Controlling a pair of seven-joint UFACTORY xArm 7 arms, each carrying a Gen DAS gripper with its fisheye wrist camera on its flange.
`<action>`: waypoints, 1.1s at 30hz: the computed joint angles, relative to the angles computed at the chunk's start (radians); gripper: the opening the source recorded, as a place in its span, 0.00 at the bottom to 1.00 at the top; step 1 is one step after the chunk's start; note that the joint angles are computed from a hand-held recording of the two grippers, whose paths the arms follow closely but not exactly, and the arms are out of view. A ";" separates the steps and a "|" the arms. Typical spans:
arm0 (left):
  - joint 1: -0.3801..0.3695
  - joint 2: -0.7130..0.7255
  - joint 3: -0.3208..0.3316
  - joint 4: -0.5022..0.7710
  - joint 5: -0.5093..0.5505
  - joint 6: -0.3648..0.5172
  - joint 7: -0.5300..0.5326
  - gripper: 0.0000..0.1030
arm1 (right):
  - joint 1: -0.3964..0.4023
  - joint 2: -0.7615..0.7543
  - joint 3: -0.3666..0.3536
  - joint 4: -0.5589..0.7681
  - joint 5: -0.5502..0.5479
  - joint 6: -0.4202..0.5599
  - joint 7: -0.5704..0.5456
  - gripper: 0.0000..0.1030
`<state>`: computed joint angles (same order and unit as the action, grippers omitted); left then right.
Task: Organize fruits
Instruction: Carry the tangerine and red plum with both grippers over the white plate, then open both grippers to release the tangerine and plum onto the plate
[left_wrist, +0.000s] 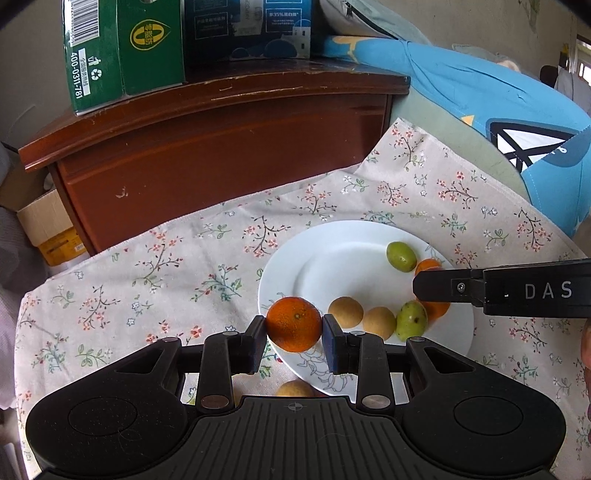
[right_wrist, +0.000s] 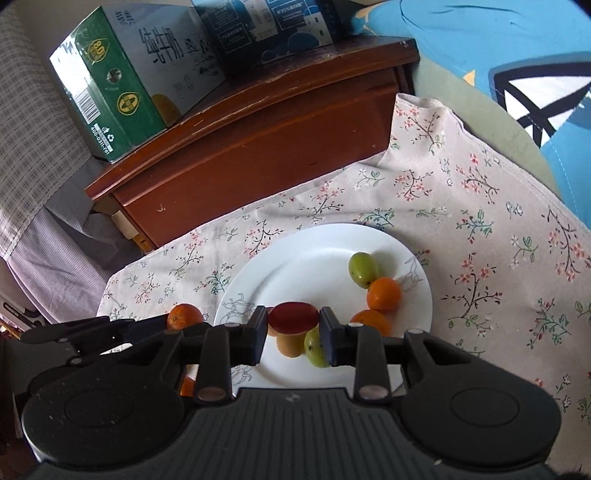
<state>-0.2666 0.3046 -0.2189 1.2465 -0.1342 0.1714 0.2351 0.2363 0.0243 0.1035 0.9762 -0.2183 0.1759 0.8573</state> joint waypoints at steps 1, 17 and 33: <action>-0.008 0.009 0.008 0.011 0.008 0.003 -0.009 0.29 | -0.001 0.007 -0.001 0.006 0.006 0.002 -0.008 0.30; -0.022 0.114 0.018 0.131 0.032 0.055 -0.059 0.29 | 0.006 0.104 -0.018 0.071 0.161 -0.001 -0.113 0.31; -0.084 0.076 0.121 0.129 0.145 -0.029 -0.296 0.89 | 0.019 0.106 -0.047 0.080 0.066 -0.021 -0.025 0.40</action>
